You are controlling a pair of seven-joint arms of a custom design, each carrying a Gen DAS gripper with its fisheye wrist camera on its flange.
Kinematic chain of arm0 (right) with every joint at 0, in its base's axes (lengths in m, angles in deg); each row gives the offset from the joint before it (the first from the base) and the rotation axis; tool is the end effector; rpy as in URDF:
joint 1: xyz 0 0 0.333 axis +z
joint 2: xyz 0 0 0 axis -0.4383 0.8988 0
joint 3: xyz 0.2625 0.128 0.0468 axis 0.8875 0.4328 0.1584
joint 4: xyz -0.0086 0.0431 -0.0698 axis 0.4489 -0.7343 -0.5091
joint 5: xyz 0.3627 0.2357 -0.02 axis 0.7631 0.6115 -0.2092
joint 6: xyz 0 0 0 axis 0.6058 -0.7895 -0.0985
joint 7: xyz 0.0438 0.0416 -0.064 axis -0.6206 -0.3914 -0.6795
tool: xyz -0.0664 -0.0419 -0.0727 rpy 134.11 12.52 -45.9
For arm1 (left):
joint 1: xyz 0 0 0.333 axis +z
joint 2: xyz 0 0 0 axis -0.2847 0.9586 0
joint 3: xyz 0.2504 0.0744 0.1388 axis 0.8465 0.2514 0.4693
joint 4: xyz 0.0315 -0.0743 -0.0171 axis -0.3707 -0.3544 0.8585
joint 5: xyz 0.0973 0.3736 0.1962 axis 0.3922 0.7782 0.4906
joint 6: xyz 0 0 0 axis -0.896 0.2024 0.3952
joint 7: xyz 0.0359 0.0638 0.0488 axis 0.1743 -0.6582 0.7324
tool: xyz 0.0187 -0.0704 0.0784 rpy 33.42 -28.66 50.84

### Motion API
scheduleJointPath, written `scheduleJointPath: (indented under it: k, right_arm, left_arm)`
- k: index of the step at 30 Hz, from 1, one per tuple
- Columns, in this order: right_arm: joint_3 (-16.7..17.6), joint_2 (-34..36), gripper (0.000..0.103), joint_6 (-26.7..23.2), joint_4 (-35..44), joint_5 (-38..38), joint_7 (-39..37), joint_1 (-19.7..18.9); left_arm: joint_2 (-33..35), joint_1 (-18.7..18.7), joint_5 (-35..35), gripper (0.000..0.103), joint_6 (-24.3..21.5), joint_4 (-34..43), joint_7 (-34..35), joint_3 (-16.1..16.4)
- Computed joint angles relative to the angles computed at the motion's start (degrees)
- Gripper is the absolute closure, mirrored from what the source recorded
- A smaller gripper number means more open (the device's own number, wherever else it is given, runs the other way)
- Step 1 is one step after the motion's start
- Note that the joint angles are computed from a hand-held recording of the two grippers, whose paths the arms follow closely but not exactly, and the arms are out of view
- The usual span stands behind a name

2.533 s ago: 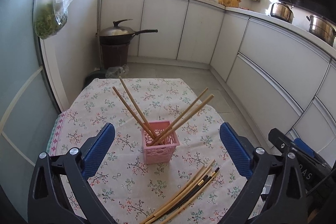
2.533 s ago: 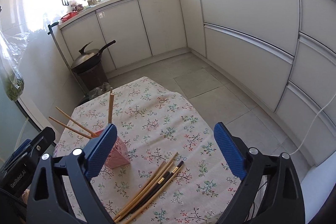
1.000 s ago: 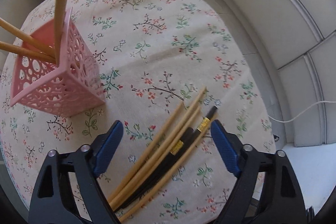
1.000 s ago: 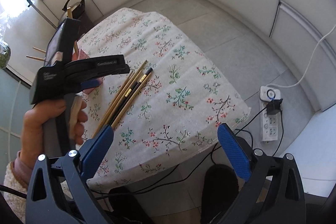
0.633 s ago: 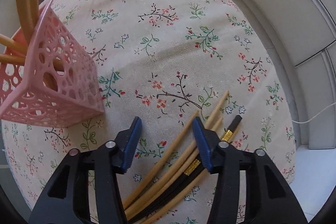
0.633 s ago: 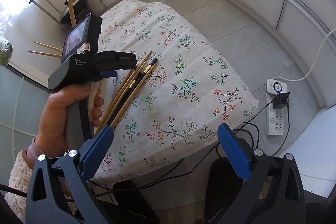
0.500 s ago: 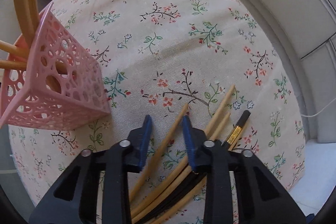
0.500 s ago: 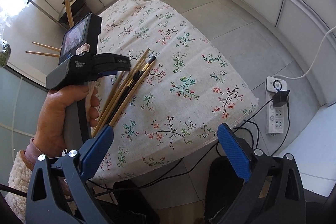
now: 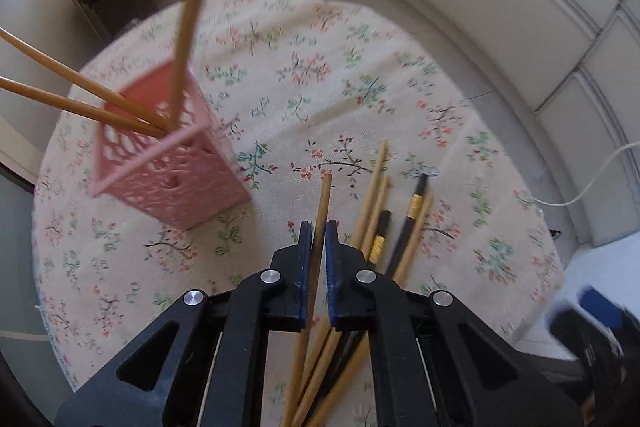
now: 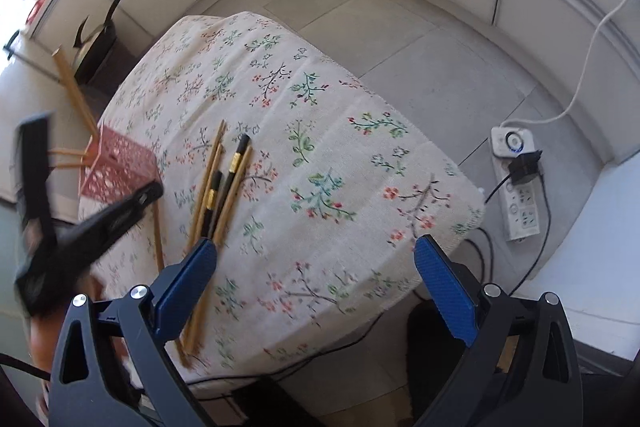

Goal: Organize utensils
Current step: 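Grasp one wooden chopstick from the bundle with the left tool, then lift the chopstick upright with the left tool while the right tool grasps another chopstick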

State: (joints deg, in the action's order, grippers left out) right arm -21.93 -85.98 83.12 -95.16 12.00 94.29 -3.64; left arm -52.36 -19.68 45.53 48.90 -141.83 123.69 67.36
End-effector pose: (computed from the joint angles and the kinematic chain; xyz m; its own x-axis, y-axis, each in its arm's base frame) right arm 0.5118 0.3136 0.4685 -0.6246 -0.6953 -0.3556 -0.6484 0.7155 -0.2601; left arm 0.6658 -0.1411 0.4753 -0.5196 -0.8542 -0.0205 -0.7722 0.4797 -0.4166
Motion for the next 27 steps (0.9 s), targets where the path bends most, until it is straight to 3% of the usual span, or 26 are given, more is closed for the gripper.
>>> scheduleJointPath:
  k: [5,10,13,19,23,27]
  right_arm:
    - [-1.65,6.18,0.013,2.96,5.05,7.25,-3.18,-0.62]
    - [-2.43,14.38,0.044,2.77,12.15,17.37,-10.14,-1.31]
    - [-2.75,18.46,0.059,1.28,16.25,19.81,-11.28,-1.1]
    - [-4.12,23.46,0.061,-2.45,22.93,17.78,-9.85,0.22]
    - [-4.78,27.09,0.063,-9.34,29.55,14.95,-9.99,1.13]
    - [-5.32,28.92,0.066,-13.23,32.94,12.67,-9.98,2.07]
  left_arm:
    - [-10.63,1.32,-10.72,0.098,2.7,-8.56,10.76,0.59]
    - [-17.61,0.66,-18.11,0.098,3.34,-13.92,17.34,3.71]
    - [-19.82,0.33,-21.46,0.098,3.57,-15.26,19.63,5.31]
    - [-21.92,0.02,-27.47,0.098,3.0,-15.32,22.83,7.66]
    - [-22.15,0.12,-29.36,0.098,2.91,-14.99,24.27,8.1]
    - [-22.74,0.2,-31.6,0.098,3.33,-15.0,25.49,8.63]
